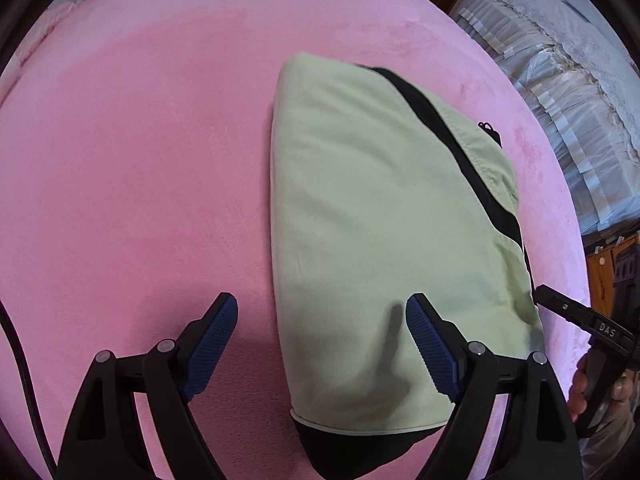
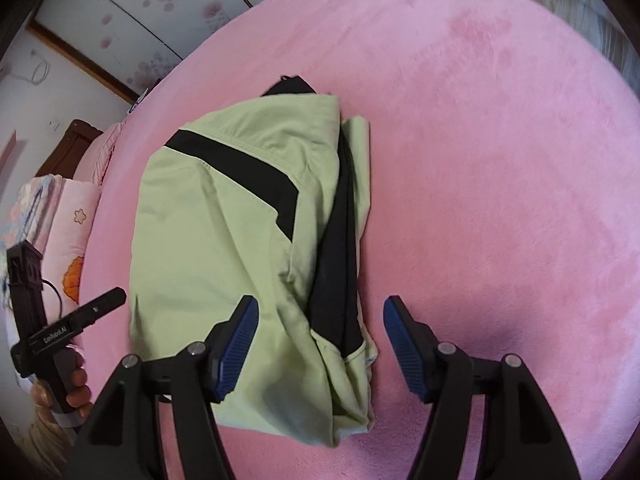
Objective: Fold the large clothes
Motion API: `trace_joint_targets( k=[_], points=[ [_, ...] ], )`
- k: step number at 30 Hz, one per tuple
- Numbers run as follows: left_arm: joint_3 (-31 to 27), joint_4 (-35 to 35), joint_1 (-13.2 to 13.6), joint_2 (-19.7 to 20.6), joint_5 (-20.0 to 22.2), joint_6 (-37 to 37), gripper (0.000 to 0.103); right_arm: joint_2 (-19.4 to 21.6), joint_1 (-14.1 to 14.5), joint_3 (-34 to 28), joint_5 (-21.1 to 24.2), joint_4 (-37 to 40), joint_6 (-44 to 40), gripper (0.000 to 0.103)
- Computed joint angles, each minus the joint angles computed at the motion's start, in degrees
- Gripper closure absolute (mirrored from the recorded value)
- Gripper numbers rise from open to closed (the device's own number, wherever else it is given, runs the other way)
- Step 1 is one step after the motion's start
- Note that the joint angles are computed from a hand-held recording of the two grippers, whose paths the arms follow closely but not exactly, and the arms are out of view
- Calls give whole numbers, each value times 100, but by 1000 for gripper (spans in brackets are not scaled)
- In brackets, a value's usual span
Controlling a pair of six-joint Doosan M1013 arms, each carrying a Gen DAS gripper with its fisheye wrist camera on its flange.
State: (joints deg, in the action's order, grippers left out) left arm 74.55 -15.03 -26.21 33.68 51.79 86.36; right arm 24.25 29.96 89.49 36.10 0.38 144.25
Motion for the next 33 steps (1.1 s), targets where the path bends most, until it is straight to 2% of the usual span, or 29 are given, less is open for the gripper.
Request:
trace_joint_targets(
  k=[8,12,16,22,27,31,33],
  points=[
    [11,-877,121,181,108,463,17,138,-108,-48,-51,409,-596,38],
    [16,-1225,174,236,131,637,13,167,-191,-39,-126,732,-1013,38],
    [-60,-1672,238,357,347,830,13,187,-283,1,-187,1111,-1508,38],
    [-108,-2113,238,486,417,1198,12,263,-489,56,-350,2161,-2689,38],
    [-108,-2378,234,555,338,1346,10,375,-675,137,-611,3747,-4337,38],
    [-110,-2531,242,600,247,1354,9,554,-755,9,-610,4571,-5262,38],
    [-126,-2541,251,615,222,1303,9,642,-738,-125,-559,4336,-5148,50]
  ],
)
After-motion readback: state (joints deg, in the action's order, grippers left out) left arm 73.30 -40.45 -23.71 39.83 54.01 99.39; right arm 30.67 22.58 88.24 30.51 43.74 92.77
